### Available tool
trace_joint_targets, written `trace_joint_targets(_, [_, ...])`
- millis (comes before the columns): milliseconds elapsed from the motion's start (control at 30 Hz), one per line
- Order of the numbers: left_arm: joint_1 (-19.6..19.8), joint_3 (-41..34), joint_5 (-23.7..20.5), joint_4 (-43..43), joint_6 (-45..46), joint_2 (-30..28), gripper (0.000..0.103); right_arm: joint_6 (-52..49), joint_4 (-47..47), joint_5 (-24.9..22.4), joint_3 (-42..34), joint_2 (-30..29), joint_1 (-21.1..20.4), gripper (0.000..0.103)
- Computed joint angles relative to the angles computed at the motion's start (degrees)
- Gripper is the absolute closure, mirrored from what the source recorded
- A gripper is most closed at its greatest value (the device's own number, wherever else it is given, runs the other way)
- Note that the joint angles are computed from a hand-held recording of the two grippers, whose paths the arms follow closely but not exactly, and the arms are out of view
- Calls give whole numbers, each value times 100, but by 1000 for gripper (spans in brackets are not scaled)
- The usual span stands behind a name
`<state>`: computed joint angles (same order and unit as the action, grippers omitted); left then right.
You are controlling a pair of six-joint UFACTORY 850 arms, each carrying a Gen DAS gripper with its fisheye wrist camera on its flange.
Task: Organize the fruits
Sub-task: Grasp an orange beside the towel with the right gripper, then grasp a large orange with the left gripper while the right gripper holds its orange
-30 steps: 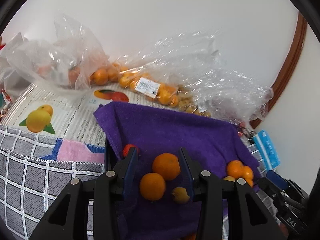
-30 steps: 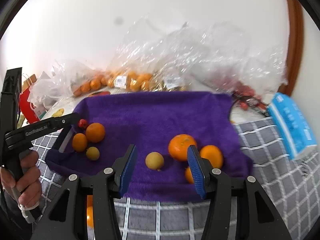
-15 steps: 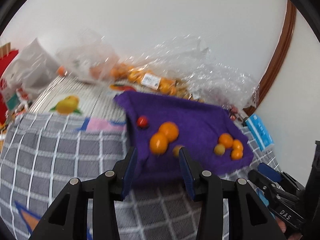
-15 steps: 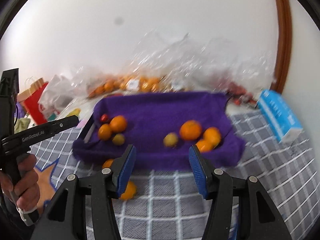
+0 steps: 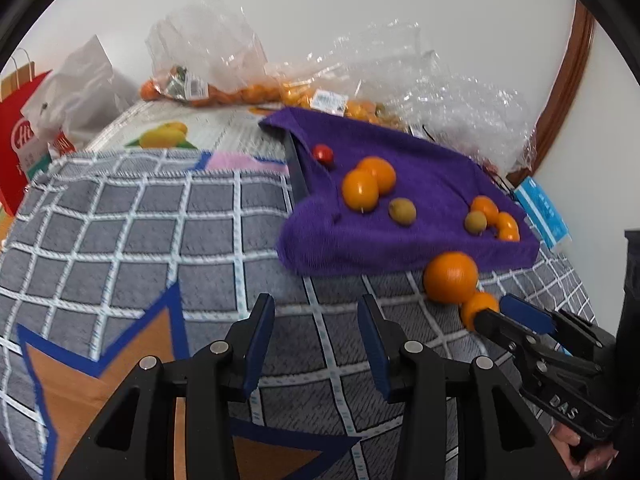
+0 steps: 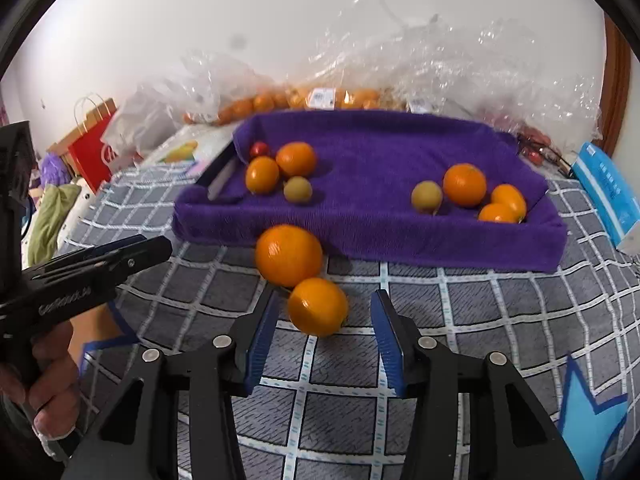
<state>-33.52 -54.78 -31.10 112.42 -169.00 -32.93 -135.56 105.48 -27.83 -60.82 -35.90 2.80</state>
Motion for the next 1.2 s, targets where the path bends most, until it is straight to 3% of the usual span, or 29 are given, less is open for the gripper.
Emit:
trace_joint_targets(167, [-50, 29, 31, 198, -217, -3, 62, 319, -262, 191, -186, -171, 100, 60])
trace_joint_targets(267, [-35, 19, 55, 207, -248, -8, 62, 223, -170, 328, -213, -197, 159, 67])
trace_joint_targets(400, [15, 113, 42, 652, -778, 30, 63, -372, 392, 295, -74, -122, 140, 67])
trace_joint_targets(600, [5, 105, 72, 699, -728, 31, 63, -274, 316, -74, 2, -54, -65, 67])
trace_joint_targets(867, [-49, 116, -16, 878, -700, 49, 63, -684, 668, 1, 161, 63, -371, 67])
trace_joint_targets(1033, [-93, 118, -78, 632, -540, 68, 62, -278, 382, -56, 100, 11, -613, 67])
trace_joint_targets(1200, [-160, 30, 53, 359, -304, 61, 62, -720, 722, -97, 193, 81, -720, 67])
